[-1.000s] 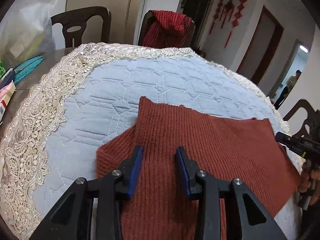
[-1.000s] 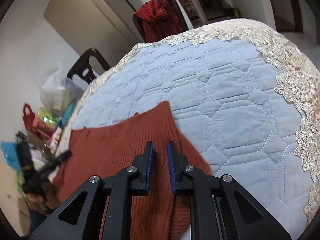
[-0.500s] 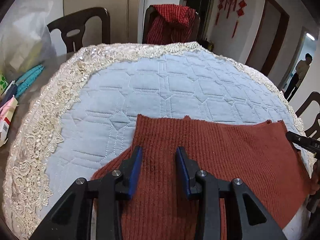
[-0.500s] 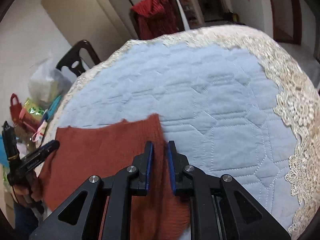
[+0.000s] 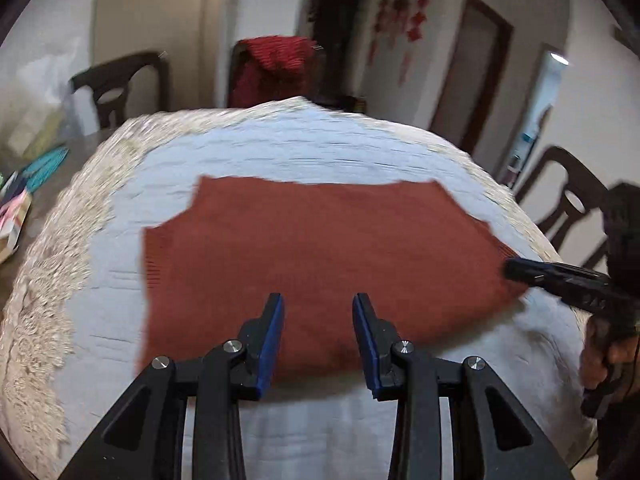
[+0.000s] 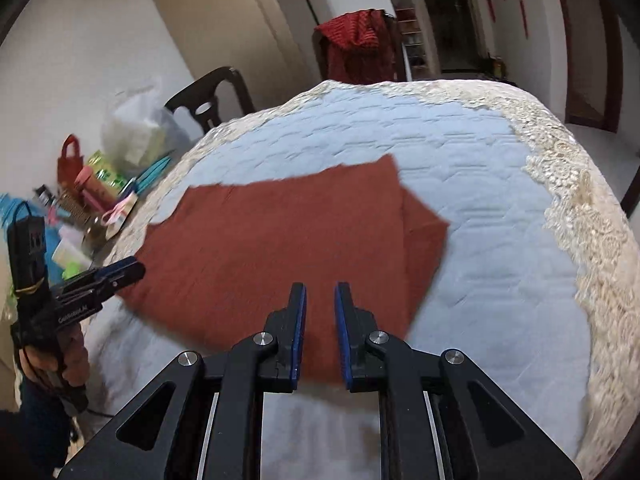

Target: Fold small clothes

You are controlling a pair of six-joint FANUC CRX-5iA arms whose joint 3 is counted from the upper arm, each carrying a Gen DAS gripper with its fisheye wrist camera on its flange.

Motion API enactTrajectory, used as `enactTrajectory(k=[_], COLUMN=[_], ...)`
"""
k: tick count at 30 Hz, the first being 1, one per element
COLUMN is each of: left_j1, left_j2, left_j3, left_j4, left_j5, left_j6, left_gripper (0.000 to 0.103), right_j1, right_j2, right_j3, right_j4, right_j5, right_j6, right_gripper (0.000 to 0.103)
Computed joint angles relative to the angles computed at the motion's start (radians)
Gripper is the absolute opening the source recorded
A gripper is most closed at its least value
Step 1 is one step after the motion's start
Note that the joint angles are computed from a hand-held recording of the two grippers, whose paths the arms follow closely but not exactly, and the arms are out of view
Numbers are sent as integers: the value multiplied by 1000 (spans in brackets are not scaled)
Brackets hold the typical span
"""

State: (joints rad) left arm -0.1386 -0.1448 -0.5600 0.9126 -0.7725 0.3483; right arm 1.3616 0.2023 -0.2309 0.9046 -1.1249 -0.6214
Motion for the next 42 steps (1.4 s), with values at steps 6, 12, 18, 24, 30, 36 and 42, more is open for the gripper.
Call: enactTrajectory(k=[6, 12, 18, 24, 30, 36, 42], left_j1=[-90, -88, -90, -41, 15, 73, 67], left_j2=[7, 4, -10, 2, -35, -10, -14], left_j3=[-12, 1, -18, -14, -46, -29, -26], left_j4=[-80, -108, -96, -69, -26, -136, -162], left_j5=[20, 16, 48, 14, 114, 131, 137], left_j6=[17, 70, 73, 79, 83, 218, 245], left_gripper=[38, 38, 38, 38, 38, 38, 38], right_j1=[-15, 1, 31, 34, 55, 46, 50], right_j2=[85, 89, 63, 15, 24, -18, -1], right_j3=[83, 90, 57, -10, 2, -76, -43], right_j4=[-29, -45, -27, -56, -11, -31, -57], right_j5=[23, -34, -111, -75, -134, -85, -113], right_j6=[109, 109, 0, -74, -86, -210, -168], right_gripper=[15, 15, 15, 15, 15, 15, 15])
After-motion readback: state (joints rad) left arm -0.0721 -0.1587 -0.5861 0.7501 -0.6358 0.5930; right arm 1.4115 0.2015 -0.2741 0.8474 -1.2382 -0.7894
